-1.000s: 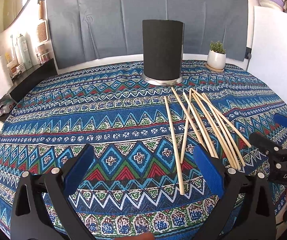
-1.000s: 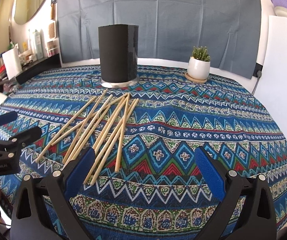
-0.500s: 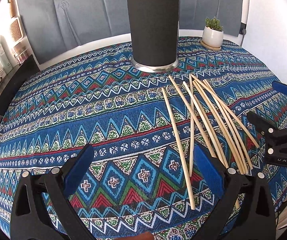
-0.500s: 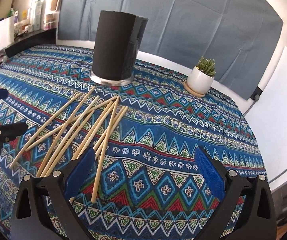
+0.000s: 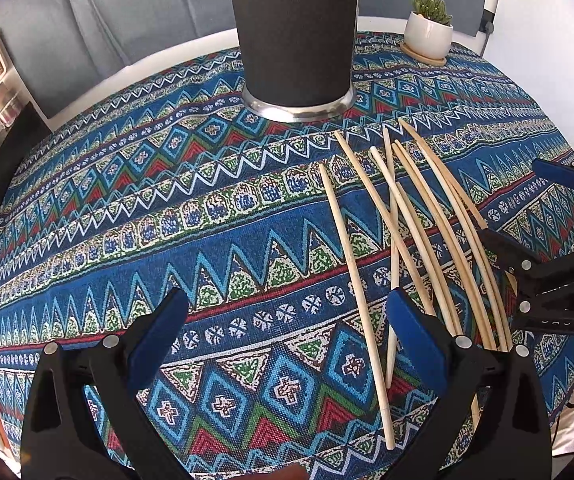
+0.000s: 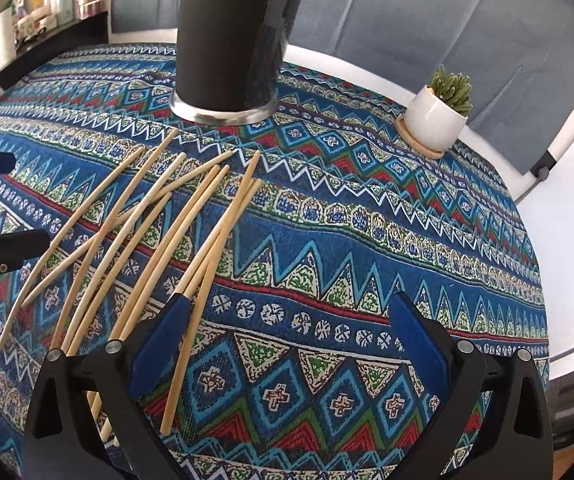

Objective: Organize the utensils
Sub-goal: 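Close the left gripper on one wooden stick while the right gripper grasps another stick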

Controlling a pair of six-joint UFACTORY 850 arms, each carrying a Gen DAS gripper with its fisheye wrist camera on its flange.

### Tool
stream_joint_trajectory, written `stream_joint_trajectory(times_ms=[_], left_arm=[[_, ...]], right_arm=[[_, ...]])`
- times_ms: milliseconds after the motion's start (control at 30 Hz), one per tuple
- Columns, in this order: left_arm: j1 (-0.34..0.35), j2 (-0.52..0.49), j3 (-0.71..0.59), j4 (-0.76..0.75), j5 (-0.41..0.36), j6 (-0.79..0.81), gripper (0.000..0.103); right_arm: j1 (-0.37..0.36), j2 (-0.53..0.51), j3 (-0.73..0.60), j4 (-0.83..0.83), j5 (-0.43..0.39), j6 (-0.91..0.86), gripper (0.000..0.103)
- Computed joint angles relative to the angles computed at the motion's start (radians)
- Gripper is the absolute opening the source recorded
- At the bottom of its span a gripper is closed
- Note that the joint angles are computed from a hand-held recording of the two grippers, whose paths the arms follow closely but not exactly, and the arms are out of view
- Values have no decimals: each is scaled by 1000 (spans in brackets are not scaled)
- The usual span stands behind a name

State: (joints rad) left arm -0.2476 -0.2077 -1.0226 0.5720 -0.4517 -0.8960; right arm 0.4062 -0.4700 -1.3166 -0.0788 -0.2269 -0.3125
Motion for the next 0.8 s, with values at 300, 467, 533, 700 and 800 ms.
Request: stream_joint_trajectory(times_ms=[300, 467, 533, 700, 800], left_arm=[[43, -46, -34, -159, -9, 137, 98], [40, -21, 7, -77, 43, 77, 99], [44, -10, 24, -62, 74, 87, 99], [64, 1, 41, -123, 115, 223, 99], [79, -5, 25, -255, 99, 415, 99]], right_arm=[[-58, -73, -111, 375, -192, -291, 95], [-90, -100, -138, 546, -255, -480, 96], [-92, -104, -147, 536, -270, -473, 96], [-86, -131, -202, 450, -334, -395, 97], [-78, -175, -283, 380, -419, -344, 96]])
